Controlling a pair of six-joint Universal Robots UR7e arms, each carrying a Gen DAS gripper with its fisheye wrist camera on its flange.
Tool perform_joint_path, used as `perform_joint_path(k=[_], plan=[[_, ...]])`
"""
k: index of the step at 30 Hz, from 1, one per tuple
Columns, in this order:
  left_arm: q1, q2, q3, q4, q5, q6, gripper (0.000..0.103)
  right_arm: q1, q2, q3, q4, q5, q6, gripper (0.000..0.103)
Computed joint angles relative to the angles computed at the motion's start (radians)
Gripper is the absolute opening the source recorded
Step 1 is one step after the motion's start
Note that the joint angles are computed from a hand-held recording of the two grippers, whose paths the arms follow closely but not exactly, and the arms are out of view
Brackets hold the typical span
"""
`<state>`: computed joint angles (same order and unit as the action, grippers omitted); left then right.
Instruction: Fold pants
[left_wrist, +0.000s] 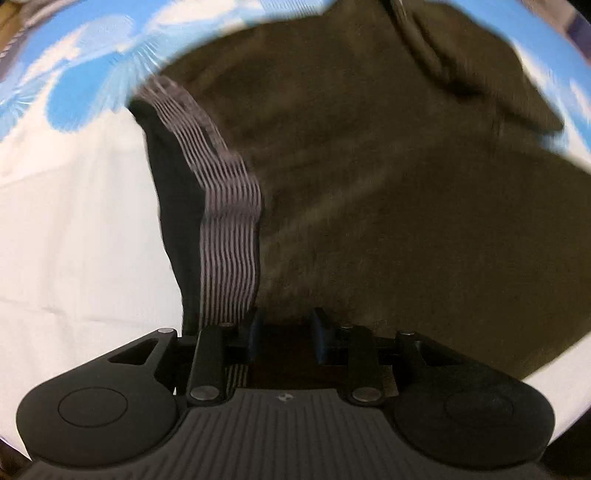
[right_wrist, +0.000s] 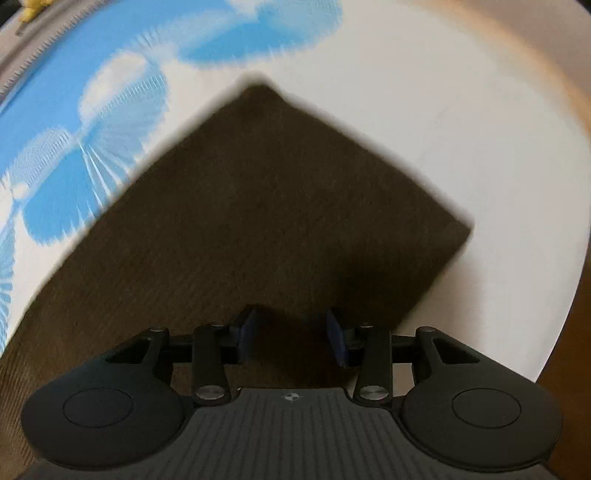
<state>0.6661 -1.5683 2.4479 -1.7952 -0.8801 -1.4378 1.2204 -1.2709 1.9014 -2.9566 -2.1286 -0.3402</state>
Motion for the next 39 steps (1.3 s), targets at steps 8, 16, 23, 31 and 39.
perform_joint_path(k=[8, 16, 23, 31, 39], plan=[[-0.032, 0.061, -0.031, -0.108, 0.124, 0.015, 0.06, 0.054, -0.016, 0.076, -0.129, 0.234, -0.191, 0.044], [0.013, 0.186, -0.106, -0.011, 0.096, -0.004, 0.057, 0.111, -0.002, 0.101, -0.023, 0.165, -0.264, 0.044], [-0.054, 0.262, -0.179, -0.055, 0.269, 0.011, 0.06, 0.153, 0.001, 0.15, -0.144, 0.292, -0.298, 0.044], [-0.039, 0.358, -0.173, -0.291, 0.295, 0.11, 0.018, 0.229, 0.113, 0.11, -0.157, 0.496, -0.165, 0.017], [0.026, 0.426, -0.201, -0.479, 0.304, 0.202, 0.019, 0.297, 0.32, -0.032, -0.111, 0.461, -0.111, 0.035]])
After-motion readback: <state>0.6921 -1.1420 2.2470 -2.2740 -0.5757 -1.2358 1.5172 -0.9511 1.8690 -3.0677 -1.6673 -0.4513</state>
